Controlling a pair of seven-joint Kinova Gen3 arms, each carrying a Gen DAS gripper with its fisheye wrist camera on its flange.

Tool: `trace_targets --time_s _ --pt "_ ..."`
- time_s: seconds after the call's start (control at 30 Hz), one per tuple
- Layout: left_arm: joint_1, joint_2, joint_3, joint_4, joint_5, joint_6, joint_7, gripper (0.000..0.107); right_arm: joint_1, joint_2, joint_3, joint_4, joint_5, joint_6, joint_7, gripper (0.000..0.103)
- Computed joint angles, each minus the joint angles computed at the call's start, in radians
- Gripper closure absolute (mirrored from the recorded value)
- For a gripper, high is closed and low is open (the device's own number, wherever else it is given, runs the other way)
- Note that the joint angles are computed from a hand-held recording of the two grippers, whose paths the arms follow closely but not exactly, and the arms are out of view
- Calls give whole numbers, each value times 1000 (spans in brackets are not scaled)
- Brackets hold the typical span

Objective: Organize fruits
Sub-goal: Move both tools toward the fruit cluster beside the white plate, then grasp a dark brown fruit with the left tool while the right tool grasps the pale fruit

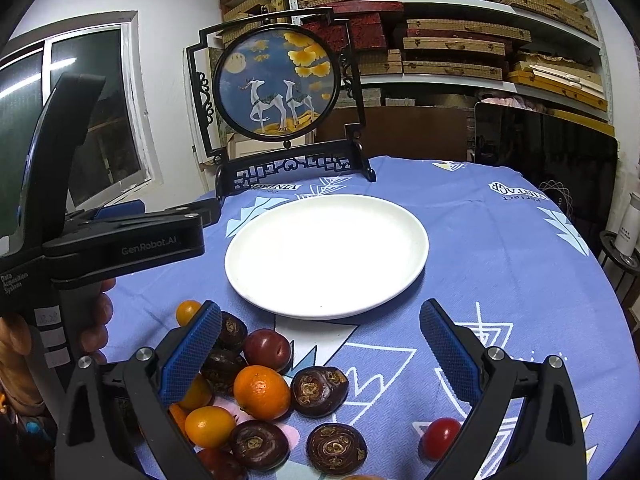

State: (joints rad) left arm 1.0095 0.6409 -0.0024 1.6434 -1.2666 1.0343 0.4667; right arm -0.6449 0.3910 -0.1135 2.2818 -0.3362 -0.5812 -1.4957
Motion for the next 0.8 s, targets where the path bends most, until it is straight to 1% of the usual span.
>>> trace_targets --time_s 0.37,0.47,0.53,0.67,0.73,0.8 --pt "0 -5 5 14 -4 -2 -2 10 -9 -4 6 17 -8 -7 24 3" --pt "0 -18 11 44 -7 -9 -7 10 -14 -18 18 27 -5 23 66 3" --pt "-1 -34 19 83 -15 -17 -12 10 -35 -32 40 39 -28 47 124 3" --pt "5 -82 48 197 -50 -16 0 10 -62 -72 70 88 -67 82 246 3" --pt "-5 -117 73 268 -62 -33 26 10 -60 -94 74 113 -77 96 298 3" --pt "-17 -143 101 318 -70 -48 48 10 -40 -111 61 131 -72 110 313 3"
